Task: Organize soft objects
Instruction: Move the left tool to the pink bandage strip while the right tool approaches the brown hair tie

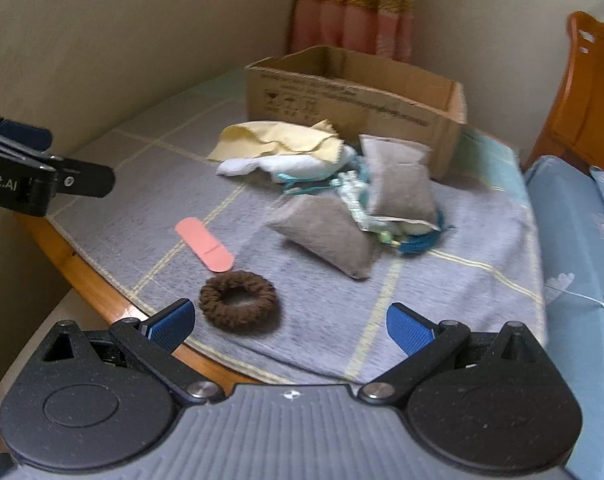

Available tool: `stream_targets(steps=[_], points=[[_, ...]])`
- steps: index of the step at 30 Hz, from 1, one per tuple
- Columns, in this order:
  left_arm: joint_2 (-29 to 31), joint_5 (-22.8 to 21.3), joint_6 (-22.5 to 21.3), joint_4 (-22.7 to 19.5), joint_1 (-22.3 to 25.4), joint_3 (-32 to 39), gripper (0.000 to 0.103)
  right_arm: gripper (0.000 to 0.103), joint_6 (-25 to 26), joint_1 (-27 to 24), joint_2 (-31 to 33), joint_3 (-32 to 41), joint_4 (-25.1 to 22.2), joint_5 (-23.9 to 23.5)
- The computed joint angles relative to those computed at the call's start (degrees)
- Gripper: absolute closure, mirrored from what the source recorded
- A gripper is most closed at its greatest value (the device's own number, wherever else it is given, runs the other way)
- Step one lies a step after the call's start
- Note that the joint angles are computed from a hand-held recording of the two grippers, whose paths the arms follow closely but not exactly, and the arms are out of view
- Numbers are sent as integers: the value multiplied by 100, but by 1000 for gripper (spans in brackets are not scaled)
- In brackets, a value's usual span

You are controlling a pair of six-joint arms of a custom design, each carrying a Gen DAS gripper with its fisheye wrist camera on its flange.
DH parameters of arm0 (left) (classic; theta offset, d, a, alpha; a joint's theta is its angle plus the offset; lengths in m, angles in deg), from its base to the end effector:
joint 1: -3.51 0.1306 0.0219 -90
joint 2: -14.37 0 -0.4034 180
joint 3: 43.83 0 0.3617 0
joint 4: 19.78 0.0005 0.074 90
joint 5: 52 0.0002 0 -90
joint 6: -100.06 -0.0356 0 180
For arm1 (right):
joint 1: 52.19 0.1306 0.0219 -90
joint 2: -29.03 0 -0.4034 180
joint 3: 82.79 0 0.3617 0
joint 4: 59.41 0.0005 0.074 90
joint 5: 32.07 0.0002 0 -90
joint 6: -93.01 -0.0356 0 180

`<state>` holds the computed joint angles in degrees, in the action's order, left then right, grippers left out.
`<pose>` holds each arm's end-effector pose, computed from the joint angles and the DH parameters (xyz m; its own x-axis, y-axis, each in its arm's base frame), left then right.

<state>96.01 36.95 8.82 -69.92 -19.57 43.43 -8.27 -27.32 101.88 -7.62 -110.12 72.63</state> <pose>0.3692 -0.1571 0.4881 -0.6367 0.2948 -0.7126 0.3938 0.9188 0.0283 0.3090 0.1327 0.4495 -0.7149 -0.1229 -0.6883 -0.1163 0.9916 -0.0562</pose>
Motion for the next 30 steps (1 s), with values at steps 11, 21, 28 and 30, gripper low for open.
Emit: stream_targets(steps=[11, 21, 28, 30], points=[[257, 174, -311, -206, -58, 119, 1, 0, 90, 8, 401, 34, 204, 83], [655, 257, -662, -408, -316, 241, 1, 0, -66, -311, 148, -151, 17, 466], [868, 324, -575, -514, -344, 290, 0, 0, -181, -389, 63, -224, 28, 329], [923, 535, -564, -572, -244, 337, 0, 0, -169, -413, 55, -233, 38, 280]])
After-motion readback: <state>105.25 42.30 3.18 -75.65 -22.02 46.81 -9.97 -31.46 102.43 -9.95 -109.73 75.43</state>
